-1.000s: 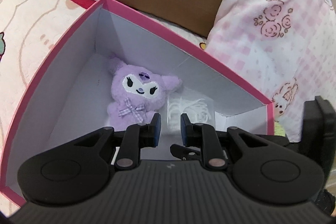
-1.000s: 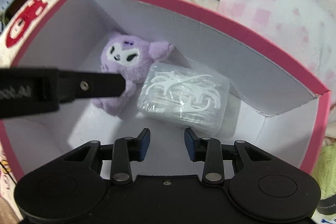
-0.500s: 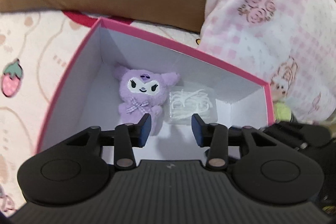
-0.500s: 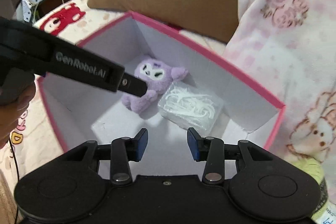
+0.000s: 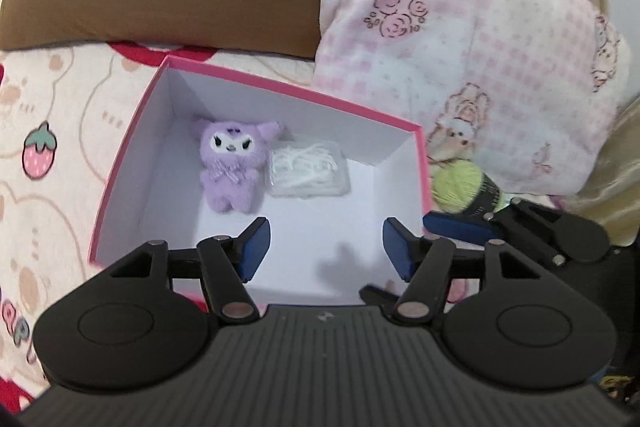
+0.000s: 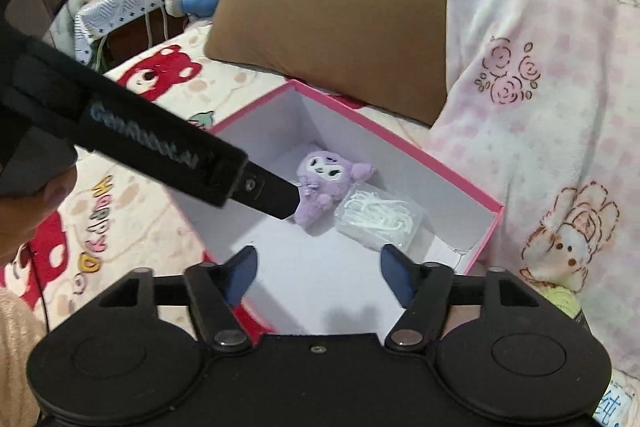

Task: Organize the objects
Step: 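Withdraw the left tool and move it toward the orange makeup sponge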

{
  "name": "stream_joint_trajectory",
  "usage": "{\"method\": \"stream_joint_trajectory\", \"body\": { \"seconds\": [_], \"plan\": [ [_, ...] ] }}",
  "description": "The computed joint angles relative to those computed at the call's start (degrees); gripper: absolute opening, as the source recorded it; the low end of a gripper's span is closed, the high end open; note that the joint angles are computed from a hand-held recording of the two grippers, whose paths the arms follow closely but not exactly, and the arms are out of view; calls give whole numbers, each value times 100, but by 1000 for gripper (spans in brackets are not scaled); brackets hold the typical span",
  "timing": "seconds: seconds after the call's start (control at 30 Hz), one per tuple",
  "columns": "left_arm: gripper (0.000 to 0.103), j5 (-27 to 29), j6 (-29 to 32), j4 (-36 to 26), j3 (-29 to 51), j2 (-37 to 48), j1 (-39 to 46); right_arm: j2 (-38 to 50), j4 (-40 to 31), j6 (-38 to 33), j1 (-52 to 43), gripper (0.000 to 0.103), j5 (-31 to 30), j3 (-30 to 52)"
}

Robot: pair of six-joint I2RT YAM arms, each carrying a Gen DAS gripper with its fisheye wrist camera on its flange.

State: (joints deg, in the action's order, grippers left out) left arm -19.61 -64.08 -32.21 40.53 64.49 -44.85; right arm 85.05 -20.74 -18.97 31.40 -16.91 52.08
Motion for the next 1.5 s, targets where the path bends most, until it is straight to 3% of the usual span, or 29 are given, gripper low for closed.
{"method": "stream_joint_trajectory", "body": {
  "seconds": [0.17, 0.33, 0.37, 0.57, 0.63, 0.67, 0.9, 1.07, 1.2, 1.5],
  "plan": [
    [63, -540, -587, -965, 420, -111, -732, -613, -332, -175, 26, 74, -27, -284],
    [72, -1016, -1041, -1700, 897, 62, -1450, -1284, -527, 18, 23, 83, -81, -519],
    [76, -1157, -1147, -1802, 988, 163, -1633, -1355, -586, 40, 33, 83, -91, -540],
    [81, -1326, -2000, -2136, 1239, 528, -2490, -1969, -1145, -244, -160, 84, -314, -738],
    [83, -1481, -2271, -2305, 1373, 653, -2768, -2171, -1402, -332, -360, 91, -558, -777],
    [84, -1532, -2331, -2310, 1409, 669, -2867, -2280, -1541, -377, -458, 94, -651, -800],
    [88, -1486, -2613, -2442, 1740, 911, -3248, -3051, -2210, -875, -1020, 94, -684, -1017],
    [99, -1464, -2663, -2611, 2042, 1135, -3498, -3456, -2909, -1608, -1891, 95, -1095, -890],
    [100, -1386, -2650, -2421, 2133, 1235, -3618, -3043, -3853, -2594, -2915, 94, -1574, -450],
    [100, -1212, -2246, -1990, 2472, 1847, -3595, -2697, -4431, -4024, -4886, 93, -2080, -331]
  ]
}}
